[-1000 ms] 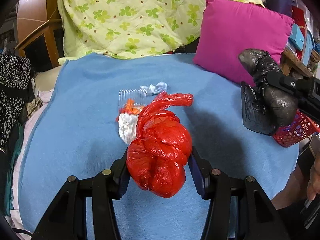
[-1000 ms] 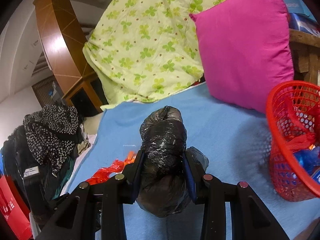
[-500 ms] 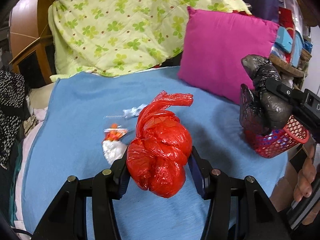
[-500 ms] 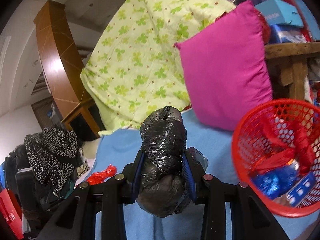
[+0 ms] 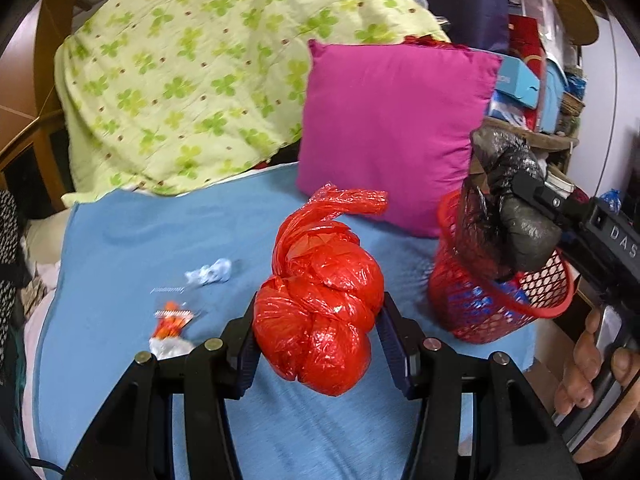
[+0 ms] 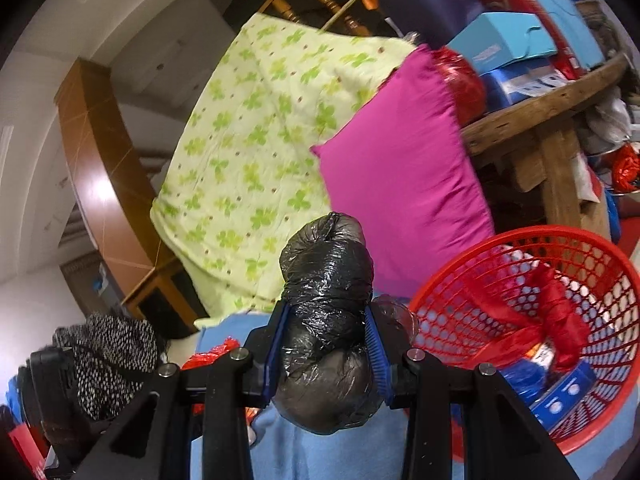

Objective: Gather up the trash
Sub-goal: 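Open both grippers over the red mesh basket to drop the bags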

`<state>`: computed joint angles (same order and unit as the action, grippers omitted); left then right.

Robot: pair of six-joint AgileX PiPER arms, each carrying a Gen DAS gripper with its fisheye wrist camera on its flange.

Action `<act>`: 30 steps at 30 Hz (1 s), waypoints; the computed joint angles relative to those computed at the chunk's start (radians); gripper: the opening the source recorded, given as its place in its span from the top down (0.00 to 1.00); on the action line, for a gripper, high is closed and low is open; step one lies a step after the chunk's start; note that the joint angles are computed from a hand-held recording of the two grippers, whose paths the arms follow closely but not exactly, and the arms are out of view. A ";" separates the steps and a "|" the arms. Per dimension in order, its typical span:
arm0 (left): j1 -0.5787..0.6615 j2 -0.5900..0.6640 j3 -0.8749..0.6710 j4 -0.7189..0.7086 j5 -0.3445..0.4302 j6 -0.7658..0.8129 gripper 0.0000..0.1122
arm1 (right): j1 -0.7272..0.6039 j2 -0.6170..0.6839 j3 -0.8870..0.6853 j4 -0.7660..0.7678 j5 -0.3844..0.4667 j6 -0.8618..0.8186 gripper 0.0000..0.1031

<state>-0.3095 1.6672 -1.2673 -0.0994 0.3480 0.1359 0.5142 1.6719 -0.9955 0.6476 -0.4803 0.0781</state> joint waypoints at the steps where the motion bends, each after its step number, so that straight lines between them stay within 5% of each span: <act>1: -0.008 0.008 -0.019 -0.016 0.008 0.016 0.51 | -0.008 -0.009 0.016 -0.009 -0.012 0.021 0.61; 14: -0.154 0.160 -0.289 -0.125 0.095 0.142 0.51 | -0.167 -0.123 0.223 -0.120 -0.111 0.304 0.61; 23: -0.226 0.335 -0.519 -0.178 0.207 0.176 0.50 | -0.267 -0.146 0.277 -0.182 -0.087 0.461 0.59; 26: -0.244 0.363 -0.551 -0.177 0.221 0.182 0.44 | -0.291 -0.149 0.293 -0.223 -0.086 0.530 0.38; 30: -0.261 0.354 -0.519 -0.148 0.174 0.171 0.37 | -0.301 -0.158 0.326 -0.231 -0.116 0.569 0.35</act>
